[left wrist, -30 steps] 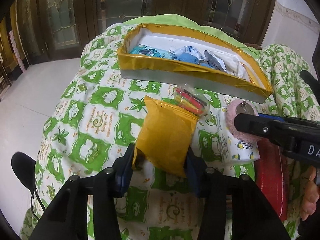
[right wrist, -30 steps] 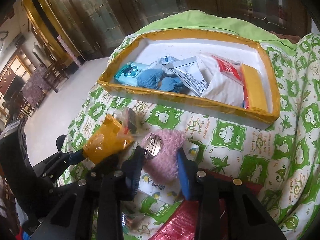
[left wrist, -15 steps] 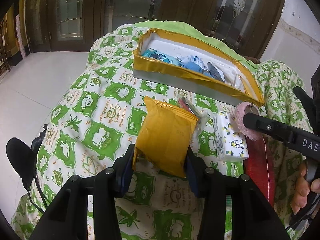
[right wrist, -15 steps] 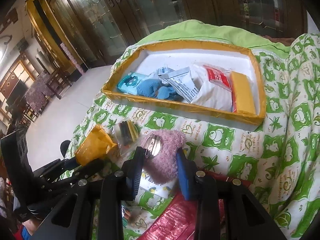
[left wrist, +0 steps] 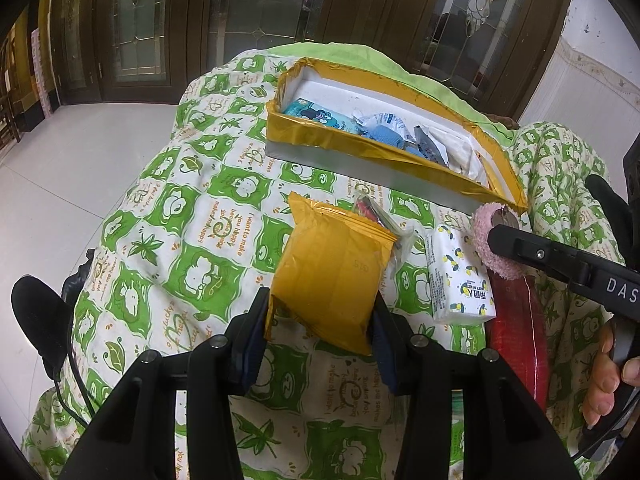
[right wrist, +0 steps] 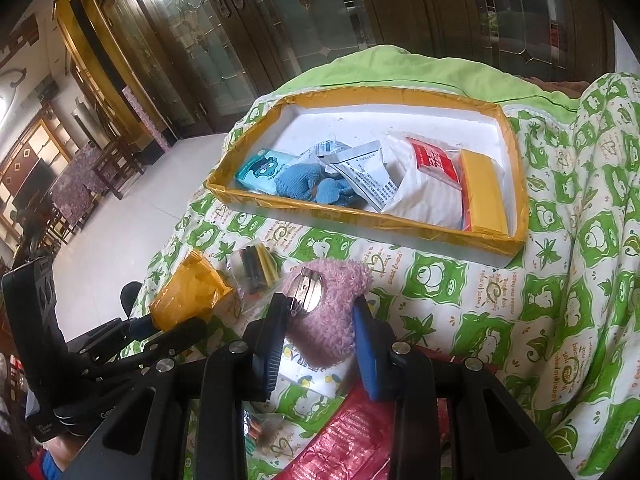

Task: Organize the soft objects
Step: 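Lift the yellow pouch with the left gripper while the right lifts the pink pouch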

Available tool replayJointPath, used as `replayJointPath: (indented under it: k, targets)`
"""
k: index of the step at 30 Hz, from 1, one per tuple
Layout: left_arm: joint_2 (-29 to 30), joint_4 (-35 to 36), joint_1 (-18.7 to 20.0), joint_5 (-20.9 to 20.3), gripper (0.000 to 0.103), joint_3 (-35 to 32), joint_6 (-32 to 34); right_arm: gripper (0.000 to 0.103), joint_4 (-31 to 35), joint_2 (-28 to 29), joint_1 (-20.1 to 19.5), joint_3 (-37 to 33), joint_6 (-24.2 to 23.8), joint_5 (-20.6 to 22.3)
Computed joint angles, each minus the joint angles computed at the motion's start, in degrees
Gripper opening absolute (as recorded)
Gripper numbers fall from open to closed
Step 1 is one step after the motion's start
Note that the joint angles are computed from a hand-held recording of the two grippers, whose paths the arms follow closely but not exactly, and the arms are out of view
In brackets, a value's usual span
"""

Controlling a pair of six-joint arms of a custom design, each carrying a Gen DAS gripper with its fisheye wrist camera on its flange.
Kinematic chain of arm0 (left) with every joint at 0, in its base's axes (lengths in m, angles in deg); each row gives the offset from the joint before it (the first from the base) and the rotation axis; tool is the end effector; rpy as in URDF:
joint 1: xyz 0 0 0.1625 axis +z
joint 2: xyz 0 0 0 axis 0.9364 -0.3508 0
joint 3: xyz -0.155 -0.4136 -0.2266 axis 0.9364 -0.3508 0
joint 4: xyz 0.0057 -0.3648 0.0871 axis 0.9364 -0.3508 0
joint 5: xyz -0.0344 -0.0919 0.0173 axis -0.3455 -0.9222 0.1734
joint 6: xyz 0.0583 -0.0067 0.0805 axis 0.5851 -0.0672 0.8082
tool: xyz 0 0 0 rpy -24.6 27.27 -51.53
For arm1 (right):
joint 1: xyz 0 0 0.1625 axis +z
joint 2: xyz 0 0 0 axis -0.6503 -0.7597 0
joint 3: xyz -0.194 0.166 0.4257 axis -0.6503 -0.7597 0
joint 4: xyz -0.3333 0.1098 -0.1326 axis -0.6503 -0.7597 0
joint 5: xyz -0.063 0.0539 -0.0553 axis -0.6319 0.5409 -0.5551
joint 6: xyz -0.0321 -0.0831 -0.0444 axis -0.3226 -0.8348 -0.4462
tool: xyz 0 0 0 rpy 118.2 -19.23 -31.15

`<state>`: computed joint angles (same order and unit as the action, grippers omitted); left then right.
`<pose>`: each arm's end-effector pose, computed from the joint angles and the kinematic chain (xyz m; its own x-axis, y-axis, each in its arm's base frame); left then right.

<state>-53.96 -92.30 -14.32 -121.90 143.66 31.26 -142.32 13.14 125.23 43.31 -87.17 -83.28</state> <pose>-0.2294 -0.6313 -0.0204 -0.7004 0.5801 -0.4158 0.6823 0.7152 -0.1516 0.0390 -0.5523 0.1989 -0.8536 0.2656 0.4482 -0.1526 0.6952 -0.7025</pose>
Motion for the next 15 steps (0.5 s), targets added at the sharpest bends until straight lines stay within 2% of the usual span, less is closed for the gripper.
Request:
replayJointPath:
  k: [15]
  targets:
    - [-0.18, -0.83, -0.04, -0.33, 0.045, 0.41, 0.07, 0.034, -1.87, -0.20, 0.08, 0.36, 0.15, -0.86]
